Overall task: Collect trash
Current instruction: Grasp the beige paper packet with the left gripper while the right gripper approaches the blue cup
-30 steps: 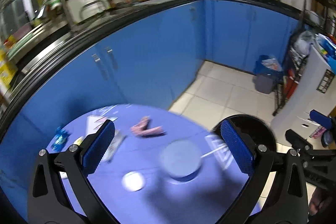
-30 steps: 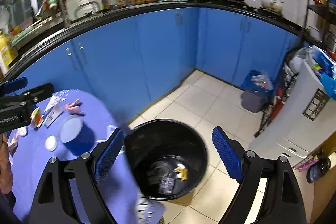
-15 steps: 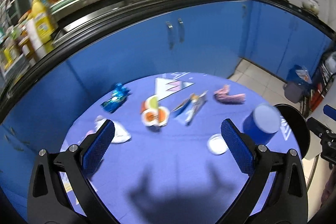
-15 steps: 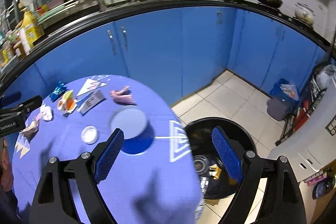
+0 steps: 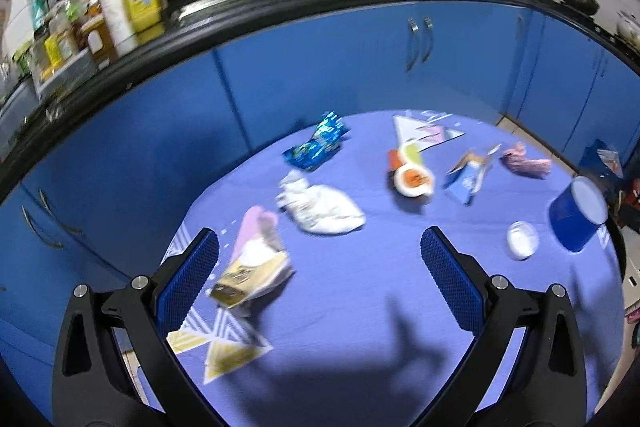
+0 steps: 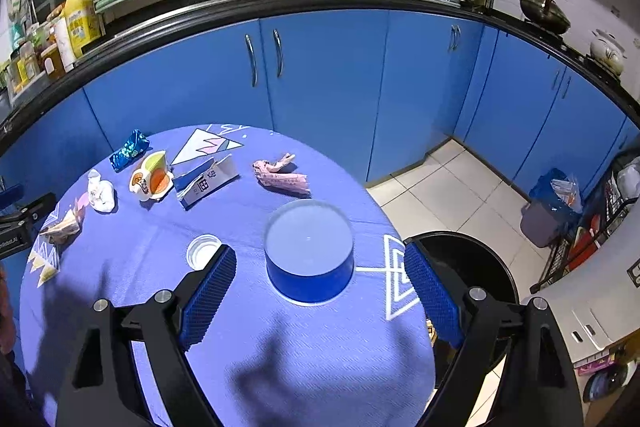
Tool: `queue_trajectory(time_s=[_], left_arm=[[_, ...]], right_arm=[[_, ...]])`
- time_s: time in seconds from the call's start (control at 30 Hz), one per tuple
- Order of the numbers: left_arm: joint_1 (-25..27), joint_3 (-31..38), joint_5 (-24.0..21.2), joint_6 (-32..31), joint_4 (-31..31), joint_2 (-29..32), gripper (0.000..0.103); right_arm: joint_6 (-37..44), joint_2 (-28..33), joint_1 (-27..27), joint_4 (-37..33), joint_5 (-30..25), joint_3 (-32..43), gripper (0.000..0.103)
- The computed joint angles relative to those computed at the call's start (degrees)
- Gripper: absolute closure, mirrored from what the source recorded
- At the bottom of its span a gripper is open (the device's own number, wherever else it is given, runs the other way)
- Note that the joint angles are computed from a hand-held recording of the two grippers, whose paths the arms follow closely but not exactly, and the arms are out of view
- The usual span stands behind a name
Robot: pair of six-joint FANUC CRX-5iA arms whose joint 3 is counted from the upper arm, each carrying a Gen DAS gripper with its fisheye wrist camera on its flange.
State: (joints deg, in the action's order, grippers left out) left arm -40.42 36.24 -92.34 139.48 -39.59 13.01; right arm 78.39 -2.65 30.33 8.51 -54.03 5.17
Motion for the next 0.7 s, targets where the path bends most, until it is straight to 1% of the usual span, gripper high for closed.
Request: queue_trajectory(time_s=[0.17, 0.27, 0.4, 0.43, 0.5, 0.57, 0.63, 0.7], left_arm=[[2.2, -4.7, 1.3, 2.0, 2.1, -1.9, 0.004], [3.6, -7.5, 2.6, 2.7, 3.8, -3.0, 0.005], [5.6, -10.8, 4.0, 4.2, 5.7, -4.1, 0.009], [6.7, -12.2, 4.8, 4.9, 6.9, -4.7, 0.010], [8.3, -14.1, 6.2, 5.8, 9.0, -5.6, 0.019], [10.1, -16.4, 8.1, 6.4, 11.3, -6.7, 0.023], [10.9, -17.8, 9.2, 6.7, 12.3, -7.3, 0.026], [11.1, -18.3, 9.6, 6.9, 12.5, -7.4, 0.033]], right_arm=[[-0.8, 2.1, 0.7, 1.7, -0.1, 0.4, 0.019], [-0.9, 3.6, 0.8, 1.5, -0.7, 1.2, 0.019], [-1.4, 5.5, 1.1, 2.5, -1.3, 1.8, 0.019], [-1.6, 5.9, 1.2, 2.8, -1.4, 1.9, 0.019], [-2.3, 6.8, 1.4, 3.8, -1.5, 1.9, 0.019], [-2.9, 7.6, 1.3, 4.3, -1.8, 2.3, 0.019], [-3.0, 8.4, 1.1, 4.0, -2.3, 2.9, 0.019], [-2.9, 8.9, 1.0, 3.7, -2.7, 3.4, 0.019]])
